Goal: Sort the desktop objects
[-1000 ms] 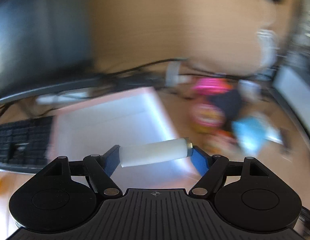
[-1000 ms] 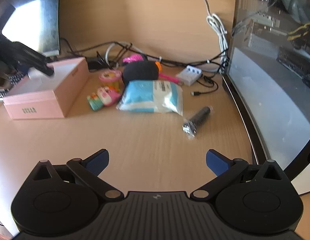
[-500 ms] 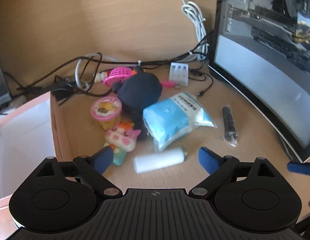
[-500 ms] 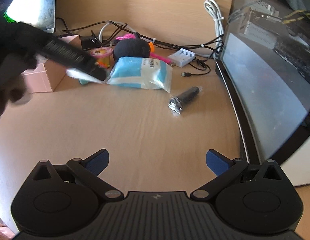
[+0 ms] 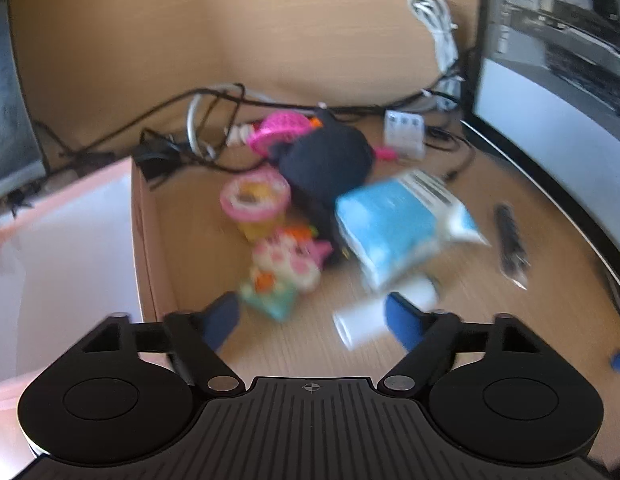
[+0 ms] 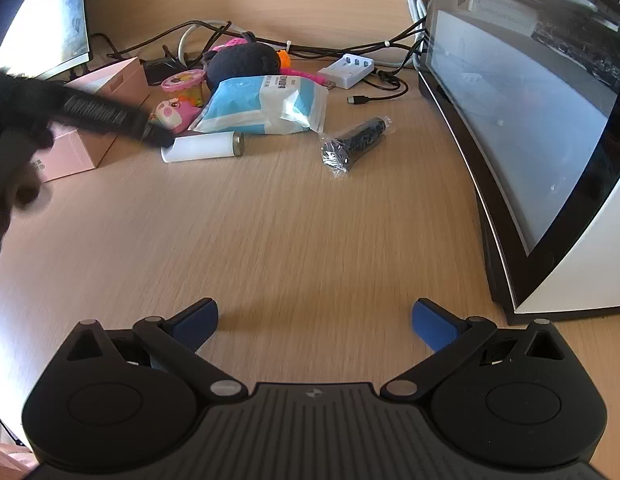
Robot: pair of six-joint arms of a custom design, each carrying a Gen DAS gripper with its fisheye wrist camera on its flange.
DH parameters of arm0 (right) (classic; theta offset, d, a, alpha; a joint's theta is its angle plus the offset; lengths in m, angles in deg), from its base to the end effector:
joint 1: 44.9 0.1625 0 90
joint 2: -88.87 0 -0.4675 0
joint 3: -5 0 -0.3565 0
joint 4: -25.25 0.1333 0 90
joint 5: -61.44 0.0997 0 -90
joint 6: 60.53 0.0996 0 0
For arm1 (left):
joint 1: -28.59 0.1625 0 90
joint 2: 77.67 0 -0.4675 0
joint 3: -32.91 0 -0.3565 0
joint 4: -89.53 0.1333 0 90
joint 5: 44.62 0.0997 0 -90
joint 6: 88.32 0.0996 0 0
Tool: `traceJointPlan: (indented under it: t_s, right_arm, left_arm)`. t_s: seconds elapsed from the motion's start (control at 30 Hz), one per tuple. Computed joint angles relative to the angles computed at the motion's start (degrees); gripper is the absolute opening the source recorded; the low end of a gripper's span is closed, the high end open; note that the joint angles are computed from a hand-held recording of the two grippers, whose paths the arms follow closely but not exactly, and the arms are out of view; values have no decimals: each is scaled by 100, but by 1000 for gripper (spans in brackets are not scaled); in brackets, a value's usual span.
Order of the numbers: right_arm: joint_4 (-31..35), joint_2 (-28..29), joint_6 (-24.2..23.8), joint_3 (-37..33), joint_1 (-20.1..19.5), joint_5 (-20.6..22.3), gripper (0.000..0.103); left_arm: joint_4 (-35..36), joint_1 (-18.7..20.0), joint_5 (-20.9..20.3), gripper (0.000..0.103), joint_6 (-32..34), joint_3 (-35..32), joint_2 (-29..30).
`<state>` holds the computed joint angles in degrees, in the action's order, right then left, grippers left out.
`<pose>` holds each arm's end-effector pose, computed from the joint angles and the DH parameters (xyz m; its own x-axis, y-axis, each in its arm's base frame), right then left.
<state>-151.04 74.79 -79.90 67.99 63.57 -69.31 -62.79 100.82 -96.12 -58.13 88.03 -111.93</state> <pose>0.3223 -0.7493 0.0081 -0.7128 -0.1218 0.6907 -0.5175 0.7561 -0.4007 -0.0722 -0.8651 0.3063 -0.6379 0.2261 -0.7362 0.6357 0.6941 -0.3377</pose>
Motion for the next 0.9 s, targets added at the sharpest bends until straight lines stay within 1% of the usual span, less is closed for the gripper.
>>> traceJointPlan:
  t_s: [0.1,0.2,0.27,0.33,0.37,0.4,0.5,0.57,0.6,0.63,0.67,0.73,0.8,0.83,0.87,0.9]
  right_arm:
    - [-111,3,-19,40,-7,11,103]
    - [-194,42,185,-5,-1,-36,103]
    - [-247,91,257,-64,11,-93,103]
    - [-136,152,228,-179,42,-230,103]
    - [-105,172,226,-216,52,-273,103]
    - [-53,179,264,-248,59,-296,103]
    - [234,143,257,-324,46,-249,103]
    - [363,97,312,-332,27,-126,103]
    - [336,58,362,-289,4,18,103]
    - [181,42,365,-247,-12,161,103]
    - [13,81,285,-289,-9,210,103]
    - [-387,255,-105,-521,18,225,102]
    - [-577,462,-454,-886,38,210,91]
    - [-502,579,-563,-1156,36,233,79]
    - [-373,680,-594,-1409,31,244,65]
    - [-162,816,-563,-1752,25,232,58]
  left_arm:
    - [417,27,171,79,45,-775,406]
    - [838,41,368,79,229,-1444,758]
    - [1025,68,449,76,250,-1765,924]
    - [1360,107,508,56,138,-2114,1071]
    - [1505,126,522,53,76,-2241,1120]
    - [1478,139,525,52,96,-2240,1122]
    - [981,125,494,51,396,-1824,933]
    - [597,94,326,51,457,-1308,632]
    - [397,71,238,51,444,-978,435]
    - [203,45,156,51,445,-622,222]
    - [4,19,109,51,450,-261,16]
    - [-296,-39,122,51,420,468,-399]
    - [-431,-83,264,51,261,1130,-767]
    - [-491,-96,372,51,145,1456,-942]
    - [-518,-100,489,51,12,1717,-1080]
    - [-568,-99,628,51,-122,1962,-1201]
